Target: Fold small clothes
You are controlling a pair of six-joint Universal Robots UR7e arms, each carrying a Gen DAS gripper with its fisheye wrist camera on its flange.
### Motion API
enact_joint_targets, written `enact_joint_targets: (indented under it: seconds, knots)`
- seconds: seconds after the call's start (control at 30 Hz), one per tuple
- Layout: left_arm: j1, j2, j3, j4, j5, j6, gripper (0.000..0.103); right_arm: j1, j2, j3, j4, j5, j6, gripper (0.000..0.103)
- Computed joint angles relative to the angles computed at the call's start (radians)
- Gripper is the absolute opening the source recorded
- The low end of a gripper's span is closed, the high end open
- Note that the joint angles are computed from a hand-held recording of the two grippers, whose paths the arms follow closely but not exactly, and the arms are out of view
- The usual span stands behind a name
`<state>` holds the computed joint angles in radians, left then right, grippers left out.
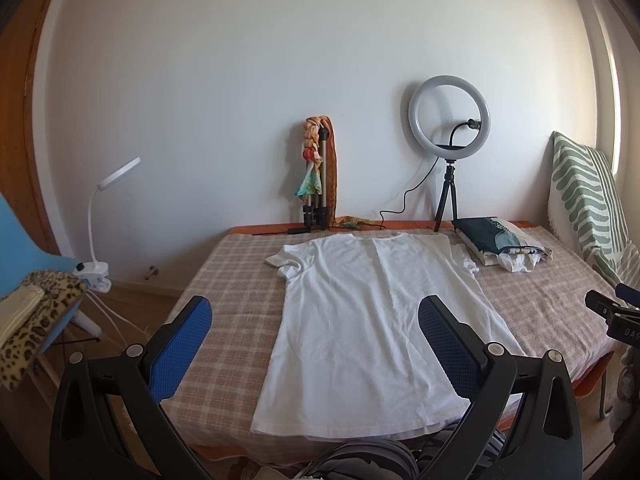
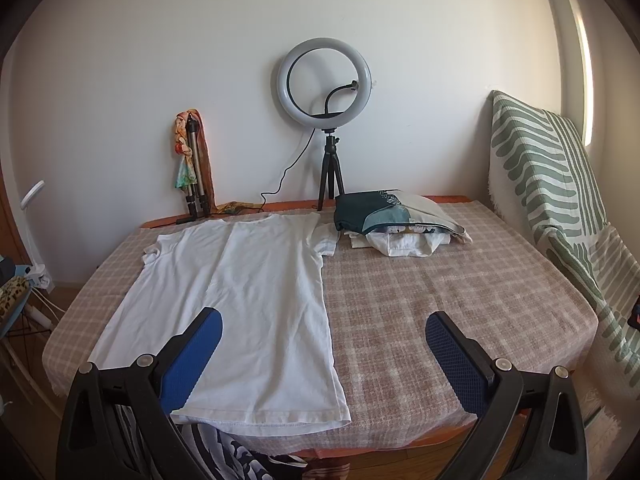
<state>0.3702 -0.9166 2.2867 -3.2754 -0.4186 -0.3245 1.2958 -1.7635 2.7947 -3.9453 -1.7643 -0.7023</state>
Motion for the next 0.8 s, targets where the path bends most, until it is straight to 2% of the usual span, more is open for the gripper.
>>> enact_joint_targets:
  seconds: [0.8]
  knots:
    - [0.014, 0.0, 0.011, -0.004, -0.003, -0.006, 0.103, -0.001, 0.026, 0.001, -0.023, 0.0, -0.004, 0.103]
